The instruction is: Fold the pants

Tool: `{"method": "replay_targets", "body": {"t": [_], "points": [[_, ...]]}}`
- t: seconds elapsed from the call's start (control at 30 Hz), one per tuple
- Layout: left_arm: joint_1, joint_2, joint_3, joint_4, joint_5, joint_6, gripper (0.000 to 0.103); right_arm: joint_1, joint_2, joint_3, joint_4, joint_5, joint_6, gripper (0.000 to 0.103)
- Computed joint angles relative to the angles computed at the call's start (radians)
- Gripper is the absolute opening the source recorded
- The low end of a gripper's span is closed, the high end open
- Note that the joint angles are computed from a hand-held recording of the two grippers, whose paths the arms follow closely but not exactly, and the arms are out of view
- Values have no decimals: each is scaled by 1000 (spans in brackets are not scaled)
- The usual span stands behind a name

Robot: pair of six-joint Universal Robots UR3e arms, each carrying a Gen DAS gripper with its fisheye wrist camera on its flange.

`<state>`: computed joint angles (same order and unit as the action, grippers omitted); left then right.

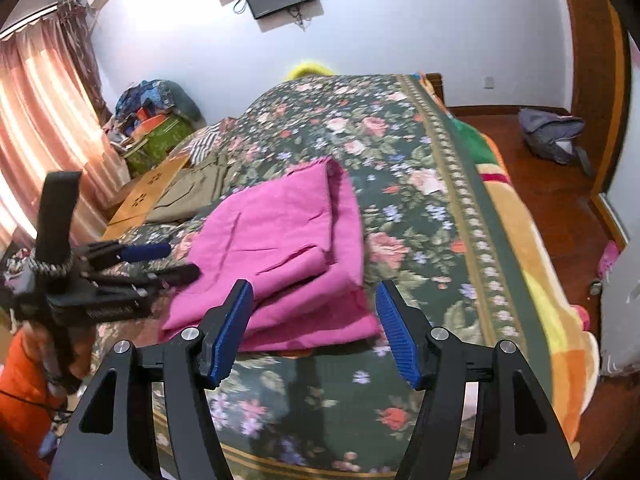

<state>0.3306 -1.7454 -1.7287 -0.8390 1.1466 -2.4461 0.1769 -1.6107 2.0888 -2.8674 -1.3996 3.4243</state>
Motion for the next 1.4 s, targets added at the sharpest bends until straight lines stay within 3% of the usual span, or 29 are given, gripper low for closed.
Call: {"method": "replay_targets", "body": {"t": [0.27,0.47,0.63,0.77,0.87,1.0,1.17,1.4], "points": [[55,66,-106,13,-50,-3,66,42,136,-81,14,-9,-30,60],[47,71,-104,-14,-62,0,66,-10,147,-28,0,54,-84,60],[37,104,-147,-11,-81,-2,66,-27,158,-48,22,33,-134,61],[29,148,-186,19,-78,-3,65,-26,203,-113,54,-18,-166,61],[44,165,-191,70,-60,-6,63,3,239,-183,87,-126,-166,61],[95,97,-77,79,-76,-31,63,-17,204,-177,89,-103,-146,62],[93,-125,195,60,-63,-77,63,-7,151,-149,65,-42,-89,63],[27,-453,588,-107,-29,-53,61,27,203,-178,65,39,-32,64]]}}
